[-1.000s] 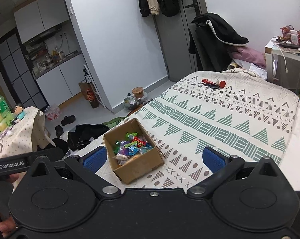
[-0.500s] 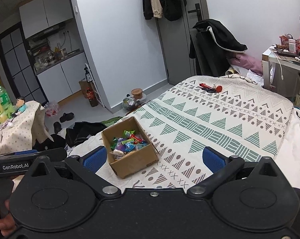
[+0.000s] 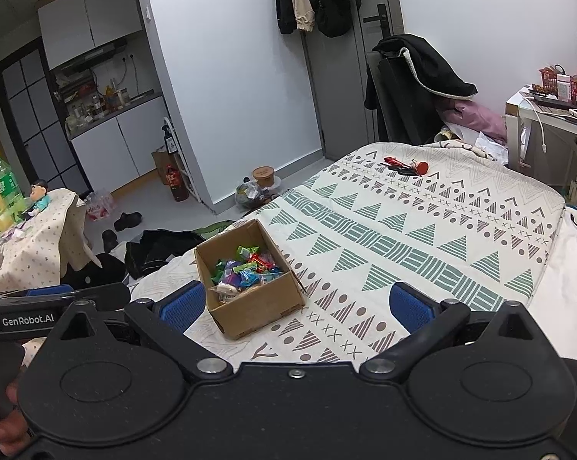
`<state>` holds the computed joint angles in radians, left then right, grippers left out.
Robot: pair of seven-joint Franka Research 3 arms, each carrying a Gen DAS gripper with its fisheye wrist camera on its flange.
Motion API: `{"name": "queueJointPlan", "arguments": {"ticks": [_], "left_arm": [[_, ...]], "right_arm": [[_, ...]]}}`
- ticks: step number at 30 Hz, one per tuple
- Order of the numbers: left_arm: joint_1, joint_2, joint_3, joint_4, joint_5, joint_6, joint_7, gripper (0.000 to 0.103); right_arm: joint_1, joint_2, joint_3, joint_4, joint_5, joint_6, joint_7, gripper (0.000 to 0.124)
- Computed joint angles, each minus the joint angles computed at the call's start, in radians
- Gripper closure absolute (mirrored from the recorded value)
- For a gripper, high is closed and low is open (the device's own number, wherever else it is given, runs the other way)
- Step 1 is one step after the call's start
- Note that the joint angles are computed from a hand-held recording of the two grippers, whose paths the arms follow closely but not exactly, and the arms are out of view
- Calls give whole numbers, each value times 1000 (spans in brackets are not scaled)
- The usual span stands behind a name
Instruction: Organize snacks
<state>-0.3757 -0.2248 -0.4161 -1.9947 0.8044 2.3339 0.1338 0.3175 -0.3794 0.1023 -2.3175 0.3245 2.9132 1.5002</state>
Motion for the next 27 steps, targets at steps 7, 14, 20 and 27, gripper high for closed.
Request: {"name": "queueJointPlan", "arguments": {"ticks": [7, 14, 20, 27], "left_arm": [[-1, -1, 1, -3, -2, 0, 1, 0], [0, -5, 1, -9, -2, 7, 0, 0], [1, -6, 2, -10, -9, 8, 2, 0], [2, -7, 1, -10, -9, 8, 0, 0]], "right_arm": [[1, 1, -1, 3, -1, -3, 1, 21], [6, -1, -2, 6, 1, -11, -3, 21], [5, -1, -2, 5, 1, -12, -3, 21], [3, 1, 0, 7, -2, -14, -3, 21]]}}
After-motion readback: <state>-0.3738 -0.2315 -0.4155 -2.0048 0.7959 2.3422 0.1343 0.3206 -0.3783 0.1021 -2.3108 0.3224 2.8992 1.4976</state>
